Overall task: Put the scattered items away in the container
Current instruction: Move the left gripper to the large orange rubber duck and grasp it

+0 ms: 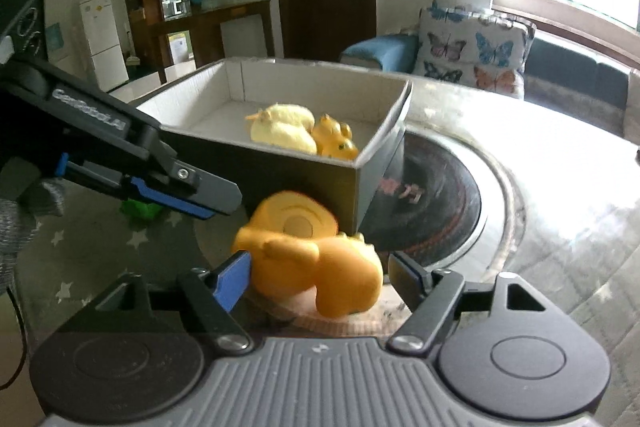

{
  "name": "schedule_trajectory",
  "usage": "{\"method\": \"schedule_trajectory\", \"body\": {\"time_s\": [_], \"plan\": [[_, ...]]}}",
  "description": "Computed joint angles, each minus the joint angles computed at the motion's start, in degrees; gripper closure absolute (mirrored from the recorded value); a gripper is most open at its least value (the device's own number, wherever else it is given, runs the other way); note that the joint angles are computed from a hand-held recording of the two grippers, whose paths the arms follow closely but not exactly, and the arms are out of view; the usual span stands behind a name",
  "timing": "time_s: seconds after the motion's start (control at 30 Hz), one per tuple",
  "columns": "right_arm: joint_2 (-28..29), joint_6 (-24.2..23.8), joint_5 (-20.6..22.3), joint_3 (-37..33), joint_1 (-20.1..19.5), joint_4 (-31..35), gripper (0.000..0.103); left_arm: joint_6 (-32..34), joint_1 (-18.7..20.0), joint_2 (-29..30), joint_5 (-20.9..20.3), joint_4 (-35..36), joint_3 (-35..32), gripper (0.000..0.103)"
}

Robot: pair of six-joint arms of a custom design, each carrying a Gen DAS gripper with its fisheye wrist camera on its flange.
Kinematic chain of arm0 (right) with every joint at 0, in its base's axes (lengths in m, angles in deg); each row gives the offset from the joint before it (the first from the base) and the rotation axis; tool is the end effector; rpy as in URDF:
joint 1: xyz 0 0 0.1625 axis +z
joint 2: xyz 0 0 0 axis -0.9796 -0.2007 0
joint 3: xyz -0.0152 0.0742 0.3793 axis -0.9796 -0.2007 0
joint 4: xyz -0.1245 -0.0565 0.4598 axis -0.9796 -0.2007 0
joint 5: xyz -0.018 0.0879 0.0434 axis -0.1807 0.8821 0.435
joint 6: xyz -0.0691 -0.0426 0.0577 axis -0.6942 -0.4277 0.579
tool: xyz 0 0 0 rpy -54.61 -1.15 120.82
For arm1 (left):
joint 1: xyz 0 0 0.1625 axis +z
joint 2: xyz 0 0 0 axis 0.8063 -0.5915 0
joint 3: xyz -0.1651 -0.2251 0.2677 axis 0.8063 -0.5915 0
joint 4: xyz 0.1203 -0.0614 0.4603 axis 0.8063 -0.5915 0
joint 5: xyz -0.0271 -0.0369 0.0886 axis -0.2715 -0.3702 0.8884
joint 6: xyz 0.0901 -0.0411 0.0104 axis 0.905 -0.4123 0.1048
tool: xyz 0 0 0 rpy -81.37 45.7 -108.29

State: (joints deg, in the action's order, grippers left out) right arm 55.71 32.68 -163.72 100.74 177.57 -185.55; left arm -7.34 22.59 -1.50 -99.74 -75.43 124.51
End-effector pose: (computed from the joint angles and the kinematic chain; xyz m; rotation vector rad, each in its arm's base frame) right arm 0.1872 -0.6715 -0.0619 0.3486 -2.2318 1.0438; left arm -0.0519 -0.8025 0.1348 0.6670 2.9851 -0.4065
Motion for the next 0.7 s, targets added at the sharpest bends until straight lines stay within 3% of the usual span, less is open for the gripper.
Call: {"method": "schedule_trajectory", "body": {"time_s": [0.13, 0.7], "plan": [[-0.35, 1.14, 2.37, 0.94, -1.0, 0.74, 0.021, -0.44, 0.0, 0.15, 0.53, 0.58, 0.18, 0.071], [-1.51, 0.98, 3.14, 3.86, 1.3, 1.82, 0.021, -1.02, 0.62, -0.24, 0.5, 2.06, 0.6, 0.071]]}}
